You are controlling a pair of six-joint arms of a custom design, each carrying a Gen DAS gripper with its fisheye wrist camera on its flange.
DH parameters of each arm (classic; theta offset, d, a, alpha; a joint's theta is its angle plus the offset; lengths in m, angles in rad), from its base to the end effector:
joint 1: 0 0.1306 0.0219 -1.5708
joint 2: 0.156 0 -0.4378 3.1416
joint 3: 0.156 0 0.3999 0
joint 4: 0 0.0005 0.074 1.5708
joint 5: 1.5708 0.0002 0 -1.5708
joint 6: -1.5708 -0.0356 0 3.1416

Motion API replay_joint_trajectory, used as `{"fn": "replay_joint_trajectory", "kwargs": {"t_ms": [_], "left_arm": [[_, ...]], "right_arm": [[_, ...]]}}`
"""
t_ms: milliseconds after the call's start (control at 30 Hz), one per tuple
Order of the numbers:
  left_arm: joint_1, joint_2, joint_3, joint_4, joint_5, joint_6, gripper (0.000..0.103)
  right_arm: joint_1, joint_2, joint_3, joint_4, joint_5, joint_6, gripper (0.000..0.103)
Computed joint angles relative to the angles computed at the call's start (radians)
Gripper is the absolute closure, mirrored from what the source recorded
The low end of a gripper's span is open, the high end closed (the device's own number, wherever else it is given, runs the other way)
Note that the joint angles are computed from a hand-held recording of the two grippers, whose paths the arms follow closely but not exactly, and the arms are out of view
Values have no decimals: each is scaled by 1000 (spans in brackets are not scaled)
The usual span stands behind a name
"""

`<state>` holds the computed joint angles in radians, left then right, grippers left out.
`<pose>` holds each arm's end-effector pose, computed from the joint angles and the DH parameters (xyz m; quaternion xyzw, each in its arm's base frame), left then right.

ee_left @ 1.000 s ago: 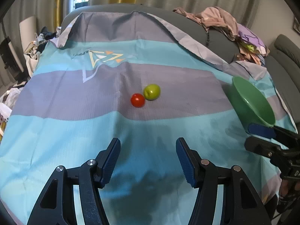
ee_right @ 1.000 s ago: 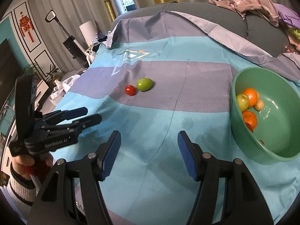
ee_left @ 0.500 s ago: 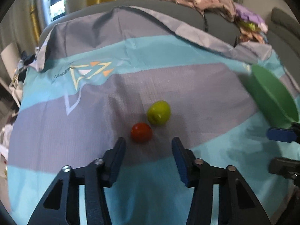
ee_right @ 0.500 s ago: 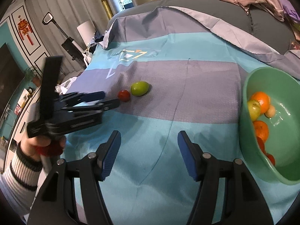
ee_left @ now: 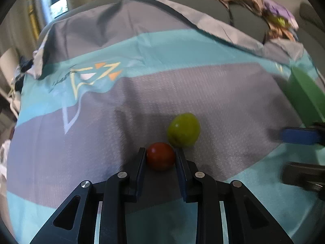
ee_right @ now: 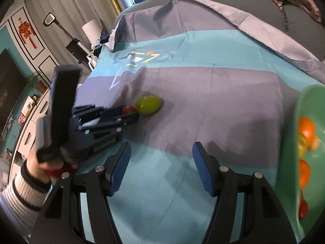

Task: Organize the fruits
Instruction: 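Grasp the cherry tomato with the left tool while the right grasps the green fruit, then carry the cherry tomato and green fruit over the green bowl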

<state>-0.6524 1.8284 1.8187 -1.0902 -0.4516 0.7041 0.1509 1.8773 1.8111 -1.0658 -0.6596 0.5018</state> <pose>0.5222 -0.3800 0.4330 -0.0767 0.9461 0.0269 0.3136 0.6488 0.1202 0.4034 -0.3628 0.8521 0.2753 0.2579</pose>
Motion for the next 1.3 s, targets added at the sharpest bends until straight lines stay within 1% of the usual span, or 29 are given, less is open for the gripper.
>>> {"fn": "replay_joint_trajectory", "kwargs": {"t_ms": [67,133,233,333,400,467,533,567,600,633,700,833,933,1300], "left_arm": [[-1,-42,-42,52,-11,18,75],[-9,-80,-80,85,-39,42,75],[-15,-119,-116,99,-62,72,75],[-20,-144,-145,119,-68,80,75],[-22,-153,-158,124,-74,84,75],[-22,-164,-175,137,-66,89,75],[-21,-174,-192,146,-59,102,75],[-21,-177,-197,149,-57,106,75],[-20,-180,-203,152,-56,109,75],[-20,-183,-208,154,-54,113,75],[-19,-187,-214,157,-51,117,75],[-25,-188,-212,153,-58,117,75],[-35,-187,-203,150,-62,113,75],[-111,-154,-110,88,-88,118,75]], "right_arm": [[17,20,25,-7,9,2,40],[38,41,55,-18,26,8,40],[73,73,102,-45,49,37,40],[105,95,135,-38,90,63,40],[122,120,171,-61,113,82,40],[136,139,195,-76,136,99,40],[144,151,205,-74,153,109,41],[146,157,210,-76,156,115,44],[149,158,209,-71,163,117,50],[151,154,201,-53,168,117,62],[150,156,209,-70,172,120,61],[141,128,169,-57,168,129,61],[128,87,116,-27,154,123,61],[15,-102,-109,55,20,105,61]]}}
